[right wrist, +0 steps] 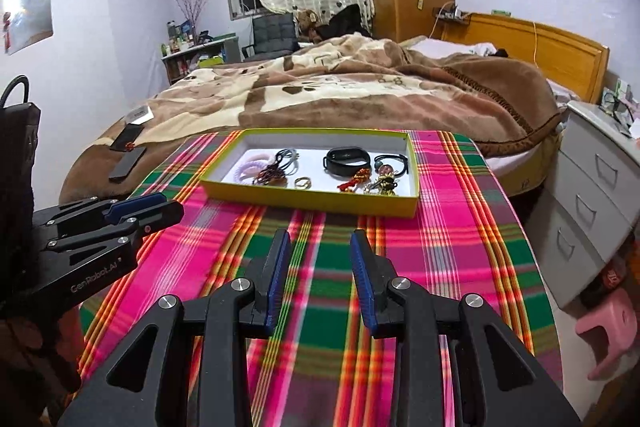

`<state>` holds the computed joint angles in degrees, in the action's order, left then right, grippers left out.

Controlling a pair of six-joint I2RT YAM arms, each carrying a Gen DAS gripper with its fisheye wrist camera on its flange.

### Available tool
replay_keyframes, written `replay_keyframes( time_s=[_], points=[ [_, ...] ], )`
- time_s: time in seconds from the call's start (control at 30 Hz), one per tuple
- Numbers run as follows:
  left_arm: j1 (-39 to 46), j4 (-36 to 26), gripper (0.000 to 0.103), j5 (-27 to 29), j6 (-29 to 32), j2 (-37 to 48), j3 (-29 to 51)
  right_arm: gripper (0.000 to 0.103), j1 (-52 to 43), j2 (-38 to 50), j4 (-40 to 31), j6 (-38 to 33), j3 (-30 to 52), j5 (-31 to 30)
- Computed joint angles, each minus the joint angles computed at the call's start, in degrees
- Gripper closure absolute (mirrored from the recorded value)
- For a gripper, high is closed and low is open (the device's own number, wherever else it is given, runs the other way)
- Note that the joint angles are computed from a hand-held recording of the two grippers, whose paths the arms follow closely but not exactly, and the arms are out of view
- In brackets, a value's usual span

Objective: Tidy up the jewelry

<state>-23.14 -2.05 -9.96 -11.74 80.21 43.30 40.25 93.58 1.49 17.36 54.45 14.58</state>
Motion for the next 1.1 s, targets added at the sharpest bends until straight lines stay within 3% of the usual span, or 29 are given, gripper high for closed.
replay_keyframes(
  time_s=[0.37, 0.6, 1.1],
  points=[
    [-6.58, -1.80, 0.081, -7.67, -4.05, -10.84, -9.22, 0.071, 7.21, -7.43, 1.37, 4.70, -9.04, 7.84],
    [-11.78, -3.07, 0.081, -12.28, -5.59, -15.00, -12.01, 0.071, 10.08, -8.10, 1.30, 5.83, -10.67, 11.10],
    [-12.79, -2.98, 0.081, -13.11, -6.51, -15.20, -12.77, 0.071, 10.71, -8.33, 1.58, 6.79, -11.98, 11.48]
  ],
)
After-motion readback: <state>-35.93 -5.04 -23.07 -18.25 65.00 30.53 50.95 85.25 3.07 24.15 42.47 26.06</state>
